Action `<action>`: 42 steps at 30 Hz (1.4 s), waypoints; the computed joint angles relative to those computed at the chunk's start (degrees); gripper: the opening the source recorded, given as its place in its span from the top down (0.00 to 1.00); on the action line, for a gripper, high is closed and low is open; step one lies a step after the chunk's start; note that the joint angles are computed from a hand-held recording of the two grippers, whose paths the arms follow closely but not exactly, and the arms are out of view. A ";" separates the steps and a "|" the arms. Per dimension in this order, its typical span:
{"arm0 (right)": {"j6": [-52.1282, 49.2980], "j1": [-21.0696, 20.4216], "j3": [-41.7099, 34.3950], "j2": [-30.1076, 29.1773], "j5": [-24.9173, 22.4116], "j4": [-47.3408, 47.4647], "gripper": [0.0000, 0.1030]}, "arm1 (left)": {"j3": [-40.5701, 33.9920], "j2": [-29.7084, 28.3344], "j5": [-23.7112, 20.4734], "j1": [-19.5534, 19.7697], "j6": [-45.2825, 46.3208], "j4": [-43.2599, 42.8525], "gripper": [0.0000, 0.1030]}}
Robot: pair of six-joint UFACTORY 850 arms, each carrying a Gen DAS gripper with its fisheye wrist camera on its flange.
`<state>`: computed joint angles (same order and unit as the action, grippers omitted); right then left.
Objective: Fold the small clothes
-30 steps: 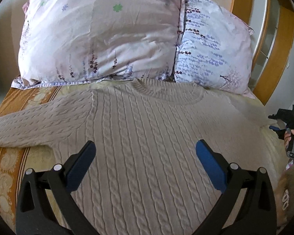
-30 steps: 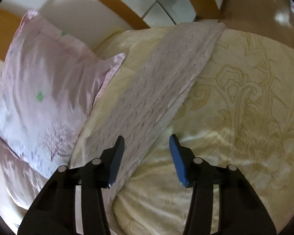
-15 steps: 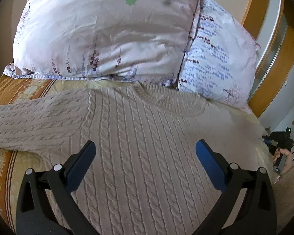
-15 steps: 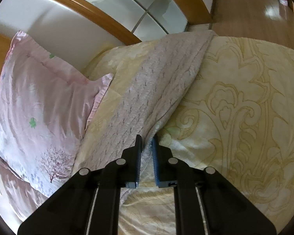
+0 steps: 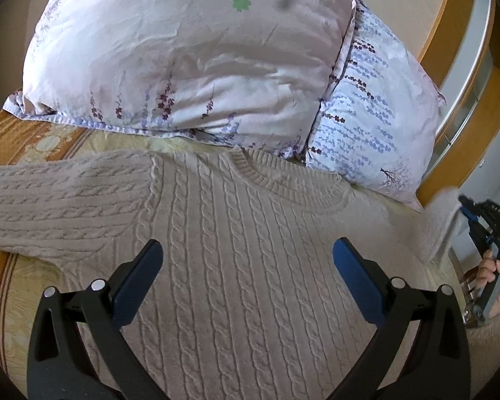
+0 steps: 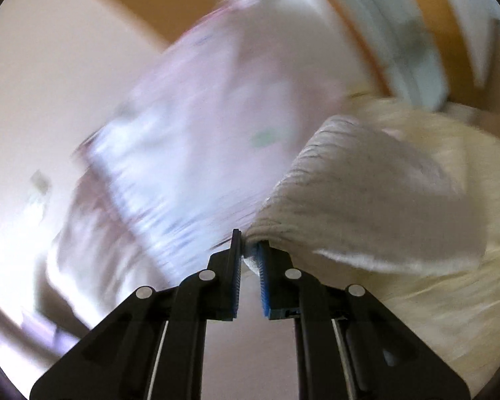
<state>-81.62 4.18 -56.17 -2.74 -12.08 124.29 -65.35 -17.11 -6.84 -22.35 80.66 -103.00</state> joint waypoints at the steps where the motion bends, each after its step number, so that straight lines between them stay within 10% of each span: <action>1: 3.67 2.02 -0.83 -1.33 -1.76 -4.56 0.90 | -0.05 -0.10 -0.41 0.05 -1.33 1.19 0.02; 7: 30.90 10.19 -5.18 -10.93 -5.81 -33.63 0.90 | -0.77 -1.40 -8.19 1.13 -4.63 3.22 0.02; 11: 36.62 10.06 -5.22 -12.78 -8.51 -37.14 0.89 | -1.89 -2.39 -10.26 1.08 -11.50 9.85 0.02; 15: 28.79 6.74 -1.69 -10.33 -11.82 -22.77 0.38 | -3.09 -3.73 -13.84 1.56 -15.19 12.64 0.02; 17: 26.92 5.26 -0.33 -9.23 -10.48 -17.60 0.38 | -3.63 -4.51 -16.11 1.97 -16.59 12.85 0.02; 22: 32.98 4.17 -0.88 -9.22 -2.08 -18.34 0.58 | -2.90 -4.27 -17.89 2.71 -14.02 9.76 0.02; 25: 45.50 6.19 -3.42 -9.76 7.21 -33.62 0.87 | -1.51 -3.08 -17.04 3.54 -10.46 6.42 0.02; 29: 56.79 9.68 -7.75 -10.36 10.84 -53.92 0.90 | -0.03 -1.95 -18.37 5.23 -7.73 2.35 0.02; 35: 54.87 16.07 -24.39 -21.48 -6.65 -65.10 0.87 | 1.61 -1.02 -19.95 6.59 -4.63 -2.51 0.02; 37: 57.35 17.75 -28.46 -25.33 -12.68 -70.31 0.63 | 1.68 -1.18 -20.17 6.85 -5.76 -1.70 0.02; 42: 51.46 16.12 -22.36 -22.85 -14.86 -58.96 0.57 | 0.90 -2.45 -22.11 7.66 -11.25 1.70 0.06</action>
